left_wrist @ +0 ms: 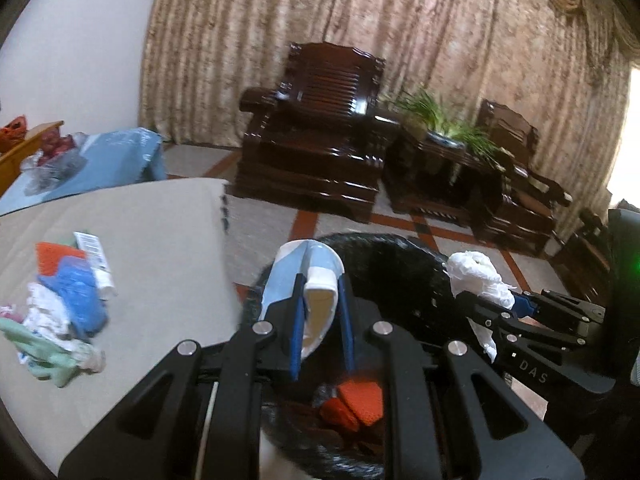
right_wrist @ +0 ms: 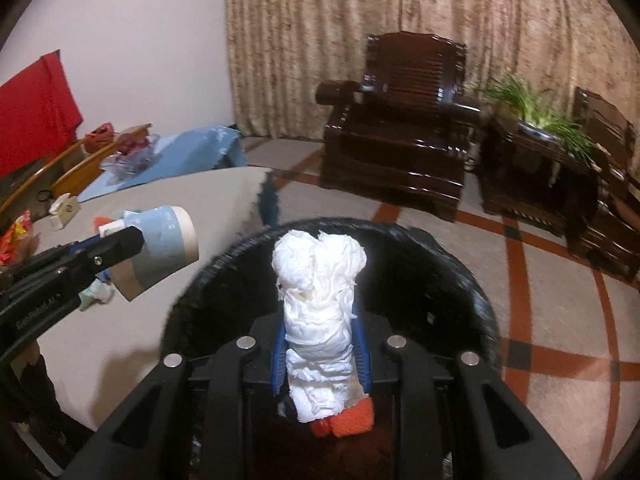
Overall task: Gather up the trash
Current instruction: 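Move both held items over the bin and open both grippers, then bring both grippers back to the trash pile on the table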
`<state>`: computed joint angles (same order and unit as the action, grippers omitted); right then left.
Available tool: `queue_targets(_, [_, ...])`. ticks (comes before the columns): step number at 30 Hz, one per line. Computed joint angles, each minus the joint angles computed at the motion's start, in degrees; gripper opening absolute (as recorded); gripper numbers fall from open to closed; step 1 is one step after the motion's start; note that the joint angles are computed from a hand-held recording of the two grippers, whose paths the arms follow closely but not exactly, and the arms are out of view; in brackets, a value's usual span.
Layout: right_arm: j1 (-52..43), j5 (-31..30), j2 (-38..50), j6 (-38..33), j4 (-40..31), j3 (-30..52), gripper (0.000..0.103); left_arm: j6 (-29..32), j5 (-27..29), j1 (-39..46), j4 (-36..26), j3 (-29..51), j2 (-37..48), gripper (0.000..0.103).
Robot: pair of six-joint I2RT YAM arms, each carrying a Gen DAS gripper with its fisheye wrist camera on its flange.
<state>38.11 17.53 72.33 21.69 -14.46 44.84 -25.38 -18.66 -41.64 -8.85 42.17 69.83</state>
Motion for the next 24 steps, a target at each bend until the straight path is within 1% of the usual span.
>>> queue_targets(2, [-1.01,-0.11,-1.1,-0.07,-0.13,-1.14,0.027,0.1,0.83,-0.52,1.53,0.24,2.16,0.015])
queue_targets(3, [-1.36,-0.13,-1.5,-0.14,-0.09,-1.61,0.027,0.27,1.62,-0.63,2.22,0.35,3.05,0.017])
queue_targets(4, [-1.64,-0.2,-1.58,-0.24,0.11,-1.86,0.032,0.26,1.78,-0.92,2.54,0.37,3.62,0.019])
queue_targets(6, [-2.12,0.05,-2.14,-0.42,0.04,-2.44,0.034,0.35,2.31,-1.23,3.27,0.31,4.53,0.028])
queue_targets(7, [-2.44,0.08,-2.41,-0.58,-0.15,-2.53,0.038,0.34,2.62,-1.26,3.39,0.35,4.76,0.033])
queue_targets(8, [-2.6,0.35,-2.53,-0.53,-0.08,-2.67,0.044,0.32,2.6,-1.26,3.65,0.16,4.66,0.044])
queue_targets(9, [-2.77,0.58,-2.63,-0.42,0.03,-2.76,0.049,0.22,2.52,-1.29,3.56,-0.02,4.22,0.05])
queue_targets(10, [-2.96,0.55,-2.78,-0.43,0.17,-2.9,0.057,-0.03,2.38,-1.33,3.56,-0.41,3.63,0.052])
queue_targets(11, [-2.9,0.88,-3.06,-0.32,0.46,-3.13,0.07,-0.14,2.21,-1.22,3.42,-0.62,3.24,0.056])
queue_targets(12, [-2.62,1.5,-3.28,-0.1,0.8,-3.27,0.078,-0.26,1.6,-1.13,3.16,-1.02,2.52,0.061])
queue_targets(13, [-2.33,1.92,-3.41,0.05,1.03,-3.29,0.089,-0.39,0.78,-1.04,2.83,-1.61,1.48,0.063])
queue_targets(14, [-1.8,2.51,-3.57,0.33,1.41,-3.28,0.094,-0.48,0.08,-0.75,2.02,-1.8,0.5,0.07])
queue_targets(15, [-1.3,2.77,-3.51,0.69,1.68,-3.17,0.095,-0.71,-0.78,-0.76,1.26,-1.6,0.03,0.077])
queue_targets(16, [-1.08,2.68,-3.28,0.89,1.86,-2.95,0.097,-0.92,-2.15,-0.54,0.38,-2.27,-1.51,0.081])
queue_targets(18, [-0.27,2.6,-2.25,1.44,2.25,-2.01,0.097,-1.01,-4.06,0.01,-1.49,-3.18,-4.37,0.09])
queue_targets(19, [0.18,2.58,-2.07,1.65,2.54,-1.89,0.097,-1.01,-5.28,0.42,-2.94,-3.75,-6.34,0.09])
queue_targets(24, [3.97,2.64,1.78,2.0,4.85,1.07,0.097,0.04,-7.4,4.33,-9.96,-5.3,-15.26,0.091])
